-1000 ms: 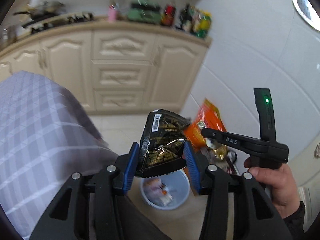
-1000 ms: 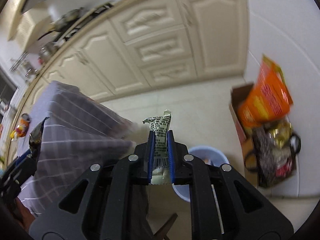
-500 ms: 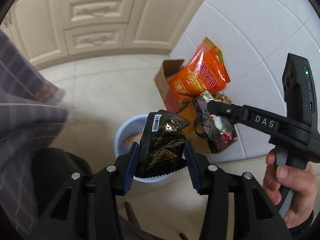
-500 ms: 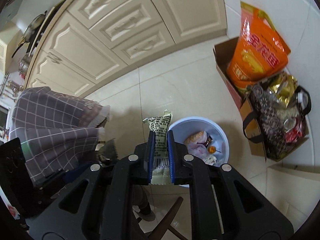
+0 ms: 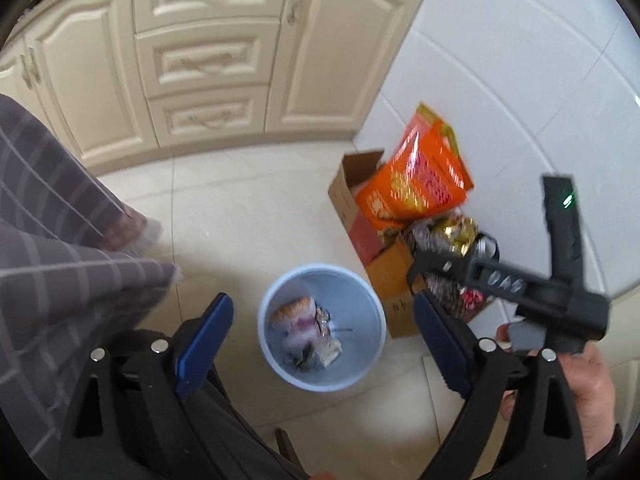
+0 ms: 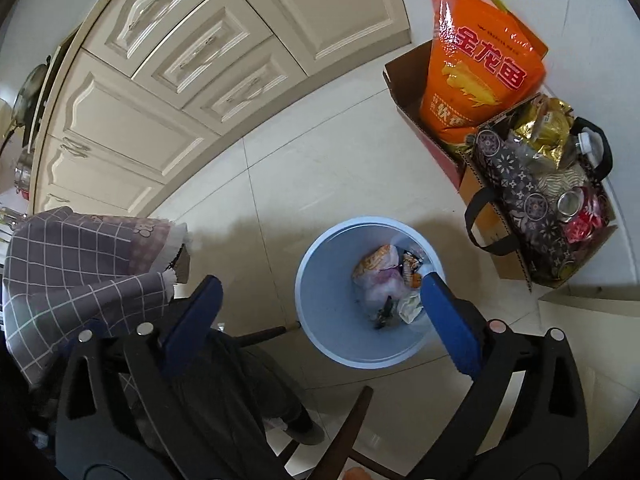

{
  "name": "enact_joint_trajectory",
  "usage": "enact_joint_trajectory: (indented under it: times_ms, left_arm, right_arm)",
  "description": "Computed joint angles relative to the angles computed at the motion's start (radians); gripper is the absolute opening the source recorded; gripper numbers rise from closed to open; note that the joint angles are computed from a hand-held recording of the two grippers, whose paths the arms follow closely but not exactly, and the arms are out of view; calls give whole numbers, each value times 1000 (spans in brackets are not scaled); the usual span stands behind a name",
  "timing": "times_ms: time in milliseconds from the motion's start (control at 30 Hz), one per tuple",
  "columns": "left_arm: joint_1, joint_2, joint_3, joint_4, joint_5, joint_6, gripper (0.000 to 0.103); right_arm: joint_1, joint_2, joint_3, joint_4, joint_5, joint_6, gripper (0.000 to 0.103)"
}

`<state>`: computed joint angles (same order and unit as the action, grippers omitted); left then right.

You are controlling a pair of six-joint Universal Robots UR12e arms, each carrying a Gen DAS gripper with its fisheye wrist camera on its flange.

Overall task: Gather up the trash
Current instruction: 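Return both tools from the bin to the table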

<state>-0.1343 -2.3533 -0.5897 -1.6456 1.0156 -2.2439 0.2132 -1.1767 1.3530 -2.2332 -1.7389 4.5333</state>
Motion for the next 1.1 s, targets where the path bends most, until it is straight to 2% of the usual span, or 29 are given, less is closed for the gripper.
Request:
enact_joint_trajectory:
  times_ms: [333,433,600,800,933,1100]
  left_arm:
    - [37,56,-27,98,-134,-36,93]
    - [53,79,-58,170,-169,-74,93]
    - [78,90,-57,237,-223,-117,93]
    - [109,82,-25,328,-266,-210,93]
    - [129,77,-14,431,-270,-288,93]
    - [157,32,73,482,-260,-383,93]
  right_arm:
    - [18,23,-84,31,-48,-42,97]
    - [25,33,-119,40,-68,-70,97]
    - [36,60,-199,49,-102,-137,97]
    - [51,125,-350,53,-130,-257,97]
    - [62,183,-472,52,-135,-341,97]
    - [79,290,-680,78,-124,-444,97]
